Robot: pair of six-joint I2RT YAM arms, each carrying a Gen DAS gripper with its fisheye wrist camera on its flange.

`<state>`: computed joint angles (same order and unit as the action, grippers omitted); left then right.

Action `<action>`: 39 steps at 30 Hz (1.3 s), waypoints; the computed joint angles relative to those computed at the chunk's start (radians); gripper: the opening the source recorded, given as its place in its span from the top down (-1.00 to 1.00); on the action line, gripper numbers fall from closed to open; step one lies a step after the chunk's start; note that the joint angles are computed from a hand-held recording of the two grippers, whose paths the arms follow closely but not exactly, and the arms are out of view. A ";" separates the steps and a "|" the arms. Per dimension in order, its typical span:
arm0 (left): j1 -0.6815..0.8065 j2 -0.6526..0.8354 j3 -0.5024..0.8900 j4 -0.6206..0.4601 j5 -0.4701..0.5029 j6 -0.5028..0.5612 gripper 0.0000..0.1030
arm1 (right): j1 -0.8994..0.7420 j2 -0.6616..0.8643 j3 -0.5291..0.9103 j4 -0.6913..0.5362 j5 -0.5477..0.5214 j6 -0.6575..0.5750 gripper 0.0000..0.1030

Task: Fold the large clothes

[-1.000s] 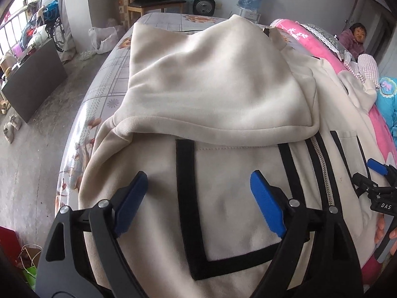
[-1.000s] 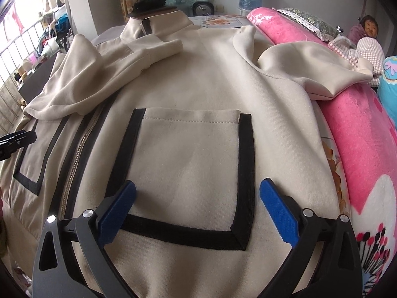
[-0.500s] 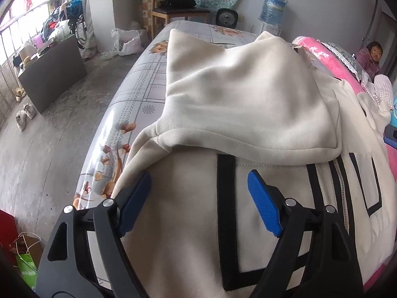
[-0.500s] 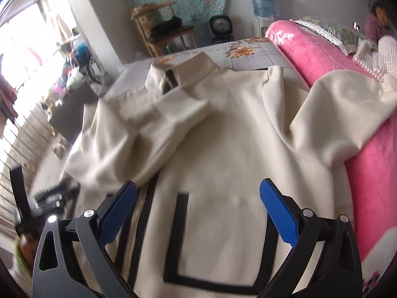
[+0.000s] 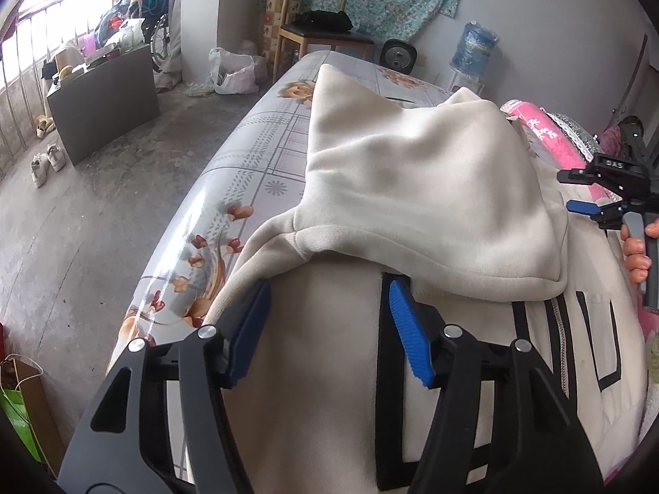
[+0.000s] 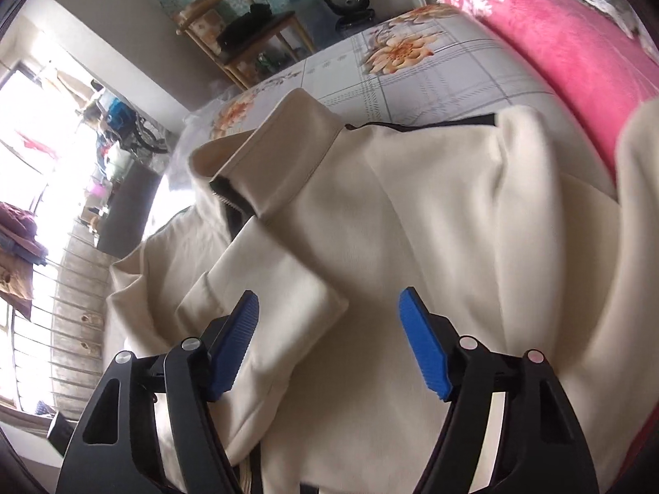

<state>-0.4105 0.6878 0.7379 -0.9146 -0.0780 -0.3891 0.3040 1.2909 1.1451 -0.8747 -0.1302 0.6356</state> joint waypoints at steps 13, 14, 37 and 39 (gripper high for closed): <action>0.063 -0.025 -0.015 0.012 0.052 0.004 0.04 | 0.249 0.030 0.196 -0.234 0.219 -0.135 0.64; 0.076 -0.028 -0.017 0.012 0.062 0.006 0.06 | 0.256 -0.026 0.208 -0.243 0.231 -0.113 0.65; 0.026 -0.049 0.111 -0.170 -0.004 0.030 0.37 | 0.051 -0.233 0.087 -0.315 0.225 -0.108 0.06; -0.037 -0.029 0.112 -0.179 -0.073 0.018 0.37 | 0.027 -0.187 0.076 -0.301 0.228 -0.128 0.06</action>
